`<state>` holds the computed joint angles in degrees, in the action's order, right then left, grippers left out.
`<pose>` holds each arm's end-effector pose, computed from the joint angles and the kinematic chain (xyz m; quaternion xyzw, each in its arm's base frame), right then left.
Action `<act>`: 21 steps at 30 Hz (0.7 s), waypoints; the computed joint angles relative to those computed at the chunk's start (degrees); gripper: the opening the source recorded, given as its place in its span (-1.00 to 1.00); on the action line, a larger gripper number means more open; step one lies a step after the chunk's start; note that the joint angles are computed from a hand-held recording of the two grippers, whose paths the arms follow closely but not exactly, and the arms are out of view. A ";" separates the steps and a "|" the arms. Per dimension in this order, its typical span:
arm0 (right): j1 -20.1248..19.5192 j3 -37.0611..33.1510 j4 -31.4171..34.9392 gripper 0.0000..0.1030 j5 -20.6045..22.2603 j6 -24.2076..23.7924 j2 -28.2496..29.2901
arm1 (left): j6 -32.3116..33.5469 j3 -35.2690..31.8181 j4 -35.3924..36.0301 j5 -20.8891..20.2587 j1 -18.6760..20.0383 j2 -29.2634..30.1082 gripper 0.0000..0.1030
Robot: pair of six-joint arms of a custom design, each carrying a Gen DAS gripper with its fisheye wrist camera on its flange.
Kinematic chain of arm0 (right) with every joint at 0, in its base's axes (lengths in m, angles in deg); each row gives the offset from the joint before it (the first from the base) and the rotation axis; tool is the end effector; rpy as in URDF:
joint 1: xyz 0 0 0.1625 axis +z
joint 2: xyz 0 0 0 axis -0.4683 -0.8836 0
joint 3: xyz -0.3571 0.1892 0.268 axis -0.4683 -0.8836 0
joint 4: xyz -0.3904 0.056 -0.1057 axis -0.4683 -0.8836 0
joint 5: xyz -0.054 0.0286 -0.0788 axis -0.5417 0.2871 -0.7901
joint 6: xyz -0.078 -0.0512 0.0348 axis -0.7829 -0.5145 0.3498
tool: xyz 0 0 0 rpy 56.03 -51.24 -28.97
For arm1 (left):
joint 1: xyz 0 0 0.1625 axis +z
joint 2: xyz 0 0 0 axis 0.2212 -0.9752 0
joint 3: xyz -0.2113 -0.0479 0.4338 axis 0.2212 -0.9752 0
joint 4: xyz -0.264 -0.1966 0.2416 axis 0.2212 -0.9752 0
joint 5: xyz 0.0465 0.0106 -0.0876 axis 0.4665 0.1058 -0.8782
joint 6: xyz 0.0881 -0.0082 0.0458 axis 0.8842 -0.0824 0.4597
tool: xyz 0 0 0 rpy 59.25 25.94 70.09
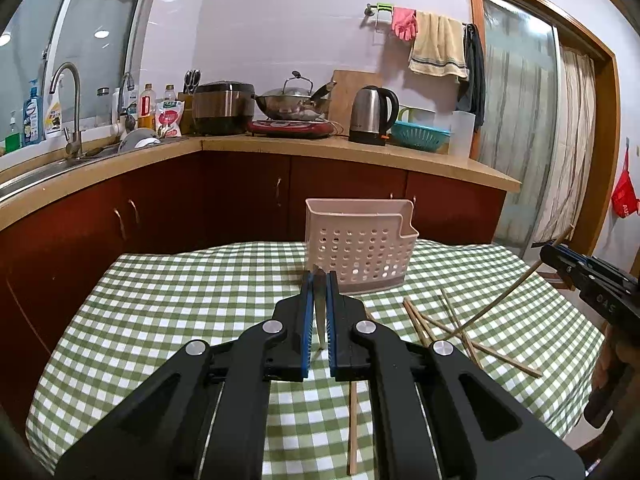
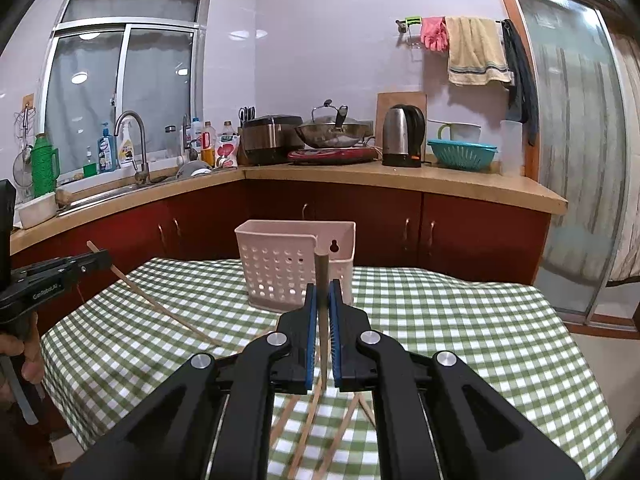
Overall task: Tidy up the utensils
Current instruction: 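Lift the held chopsticks with both grippers toward the beige utensil holder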
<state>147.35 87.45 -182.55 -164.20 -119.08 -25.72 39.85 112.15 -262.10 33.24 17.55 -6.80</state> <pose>0.2766 -0.3475 0.2672 0.2219 -0.7691 0.5288 0.2822 -0.2706 -0.4002 0.2753 0.3218 0.8081 -0.4507 0.2008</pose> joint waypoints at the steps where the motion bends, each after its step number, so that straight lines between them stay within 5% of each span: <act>1: -0.19 -0.46 0.09 -0.87 0.25 -0.25 0.12 | 0.34 -0.38 -0.16 -0.15 0.24 0.18 -0.87; 21: -0.47 -4.70 4.37 -0.87 4.24 -0.92 -2.44 | 5.34 -7.56 -0.86 -2.82 0.92 1.58 -0.88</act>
